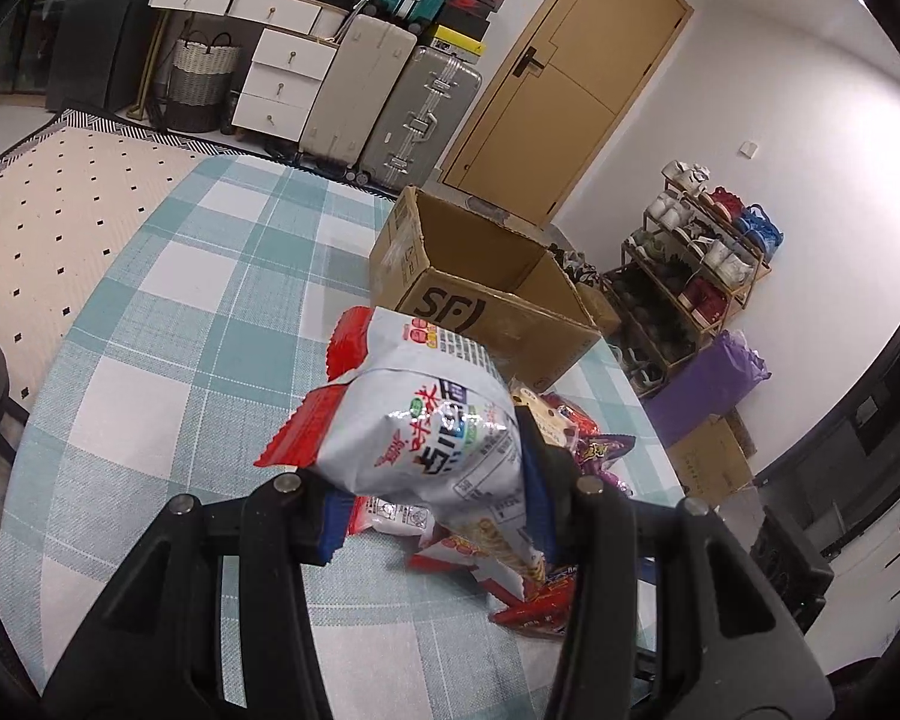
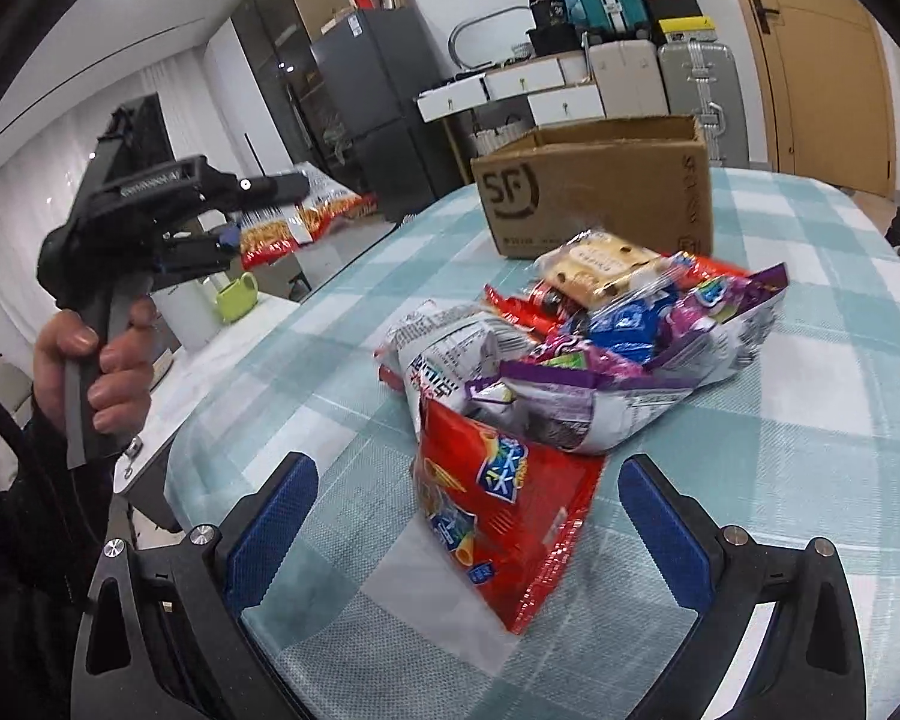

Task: Organize snacks
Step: 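Grasp the red chip bag with the right tool while the left holds the white packet, then carry both packets over the cardboard box and lower them inside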

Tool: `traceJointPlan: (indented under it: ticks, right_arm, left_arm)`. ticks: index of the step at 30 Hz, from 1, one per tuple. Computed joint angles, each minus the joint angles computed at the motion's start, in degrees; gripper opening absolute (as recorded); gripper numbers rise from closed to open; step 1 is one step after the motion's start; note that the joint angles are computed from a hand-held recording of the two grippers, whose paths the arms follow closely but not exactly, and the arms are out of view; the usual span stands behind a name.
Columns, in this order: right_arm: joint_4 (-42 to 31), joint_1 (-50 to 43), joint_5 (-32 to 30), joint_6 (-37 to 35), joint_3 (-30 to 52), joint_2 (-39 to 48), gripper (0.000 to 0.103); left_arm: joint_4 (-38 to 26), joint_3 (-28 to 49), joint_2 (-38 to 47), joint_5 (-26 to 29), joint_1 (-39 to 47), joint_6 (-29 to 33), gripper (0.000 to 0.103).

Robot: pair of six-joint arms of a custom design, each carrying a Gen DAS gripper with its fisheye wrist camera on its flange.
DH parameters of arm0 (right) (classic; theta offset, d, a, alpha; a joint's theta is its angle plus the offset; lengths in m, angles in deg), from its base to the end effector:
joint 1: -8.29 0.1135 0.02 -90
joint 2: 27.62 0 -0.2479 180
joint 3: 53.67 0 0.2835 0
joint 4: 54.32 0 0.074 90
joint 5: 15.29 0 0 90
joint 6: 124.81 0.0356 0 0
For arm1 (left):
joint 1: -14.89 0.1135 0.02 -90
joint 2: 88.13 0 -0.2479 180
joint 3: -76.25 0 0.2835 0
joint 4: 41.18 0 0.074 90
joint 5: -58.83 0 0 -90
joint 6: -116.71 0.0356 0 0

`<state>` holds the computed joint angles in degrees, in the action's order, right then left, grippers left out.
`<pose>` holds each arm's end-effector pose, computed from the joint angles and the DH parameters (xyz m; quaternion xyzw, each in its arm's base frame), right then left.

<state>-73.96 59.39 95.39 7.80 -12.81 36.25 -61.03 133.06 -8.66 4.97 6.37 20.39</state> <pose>0.1672 0.1872 0.1525 0.0052 0.9038 0.1758 0.3901 0.3055 -0.0670 0.1786 0.1416 0.8676 -0.3310 0.3429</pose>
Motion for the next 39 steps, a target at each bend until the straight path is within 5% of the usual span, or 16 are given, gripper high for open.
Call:
traceJointPlan:
  ticks: [9, 18, 21, 31, 39]
  right_arm:
    - [-0.3, -2.1, -3.8, -1.8, 5.5, 9.3, 0.102]
    - [-1.6, -3.7, -5.8, -1.7, 8.9, 14.9, 0.088]
    - [-1.7, -4.4, -7.1, -2.0, 9.5, 16.1, 0.075]
    - [0.2, -4.4, -7.5, -2.3, 7.5, 14.1, 0.054]
    - [0.5, -2.2, -4.9, -1.9, 6.0, 11.1, 0.047]
  left_arm:
    - [-2.2, -2.4, -4.6, -1.3, 0.4, 1.5, 0.044]
    - [-4.8, -2.4, -6.4, -1.8, 0.0, 2.9, 0.044]
    - [-5.0, -2.0, -6.1, -2.1, -0.2, 3.0, 0.044]
    - [-5.4, -2.1, -6.3, -2.0, -0.2, 2.8, 0.044]
    - [-5.3, -2.0, -6.3, -2.1, -0.3, 3.0, 0.044]
